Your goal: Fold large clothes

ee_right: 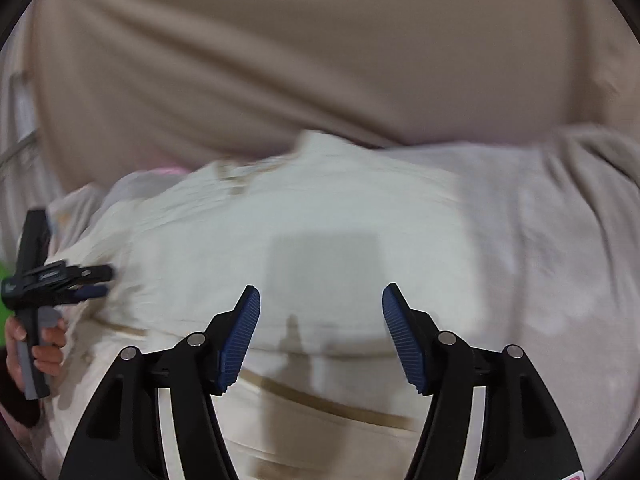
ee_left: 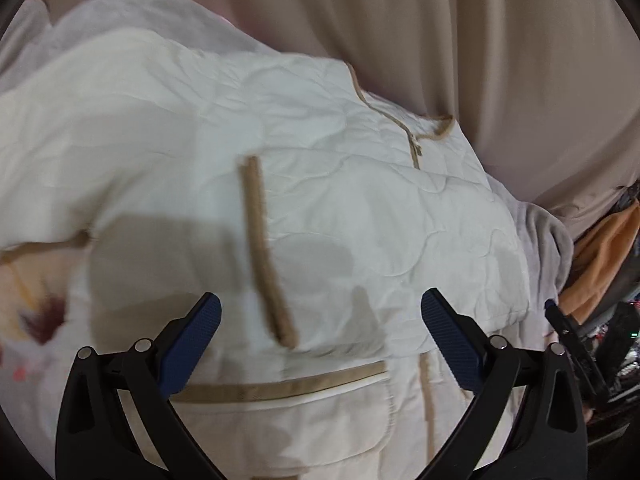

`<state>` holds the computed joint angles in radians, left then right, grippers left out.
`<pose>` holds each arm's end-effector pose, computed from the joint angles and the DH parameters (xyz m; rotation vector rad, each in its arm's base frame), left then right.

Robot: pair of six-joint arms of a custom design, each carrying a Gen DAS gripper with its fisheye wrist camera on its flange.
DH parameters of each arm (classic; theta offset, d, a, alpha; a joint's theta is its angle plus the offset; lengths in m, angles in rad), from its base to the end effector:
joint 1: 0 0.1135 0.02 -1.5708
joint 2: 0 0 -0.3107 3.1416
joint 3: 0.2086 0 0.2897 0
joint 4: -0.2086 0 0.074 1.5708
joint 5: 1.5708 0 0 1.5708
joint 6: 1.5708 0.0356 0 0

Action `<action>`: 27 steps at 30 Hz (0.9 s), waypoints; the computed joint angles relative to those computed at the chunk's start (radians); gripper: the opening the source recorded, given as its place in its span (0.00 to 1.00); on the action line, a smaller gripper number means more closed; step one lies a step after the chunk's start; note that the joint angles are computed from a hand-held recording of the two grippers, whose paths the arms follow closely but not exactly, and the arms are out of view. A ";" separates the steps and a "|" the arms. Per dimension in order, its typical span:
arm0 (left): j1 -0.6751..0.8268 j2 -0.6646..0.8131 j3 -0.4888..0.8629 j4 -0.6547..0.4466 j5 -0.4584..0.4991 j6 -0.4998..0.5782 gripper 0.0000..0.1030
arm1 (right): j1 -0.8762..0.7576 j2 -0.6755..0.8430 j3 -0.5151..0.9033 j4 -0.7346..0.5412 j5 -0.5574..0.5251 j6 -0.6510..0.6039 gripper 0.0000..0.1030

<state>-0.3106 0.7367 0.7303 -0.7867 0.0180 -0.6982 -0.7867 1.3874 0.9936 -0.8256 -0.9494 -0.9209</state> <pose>0.1432 -0.0466 0.3023 -0.4578 2.3790 -0.4988 0.2187 -0.1783 0.2767 -0.3436 2.1556 0.4432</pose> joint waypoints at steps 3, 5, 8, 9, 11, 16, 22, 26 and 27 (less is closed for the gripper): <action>0.009 0.082 0.007 0.044 0.056 -0.005 0.67 | -0.037 0.155 0.094 -0.005 0.029 0.077 0.62; -0.011 0.112 0.027 0.034 0.022 -0.005 0.38 | -0.032 0.201 0.111 0.035 0.046 0.132 0.62; 0.001 0.098 0.069 0.012 -0.019 0.047 0.05 | 0.023 0.222 0.101 0.096 0.083 0.186 0.62; 0.010 0.078 0.087 -0.001 -0.039 0.061 0.05 | 0.052 0.226 0.098 0.114 0.099 0.212 0.57; 0.026 0.042 0.141 -0.031 -0.106 0.106 0.04 | 0.092 0.220 0.086 0.148 0.119 0.253 0.36; 0.115 0.018 0.196 -0.055 -0.212 0.223 0.03 | 0.082 0.110 0.065 0.061 -0.073 0.161 0.03; 0.173 0.104 -0.001 0.041 -0.234 0.272 0.04 | 0.232 0.161 -0.027 0.264 0.226 0.224 0.00; 0.155 0.101 -0.022 0.080 -0.261 0.270 0.05 | 0.190 0.071 -0.030 0.239 0.167 0.249 0.03; 0.160 0.105 -0.021 0.084 -0.255 0.272 0.05 | 0.183 0.033 -0.038 0.236 0.142 0.247 0.05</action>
<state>-0.1503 0.8413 0.7090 -0.7024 -0.2375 -0.4265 -0.6034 1.4209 0.9555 -0.5899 -0.8072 -0.6736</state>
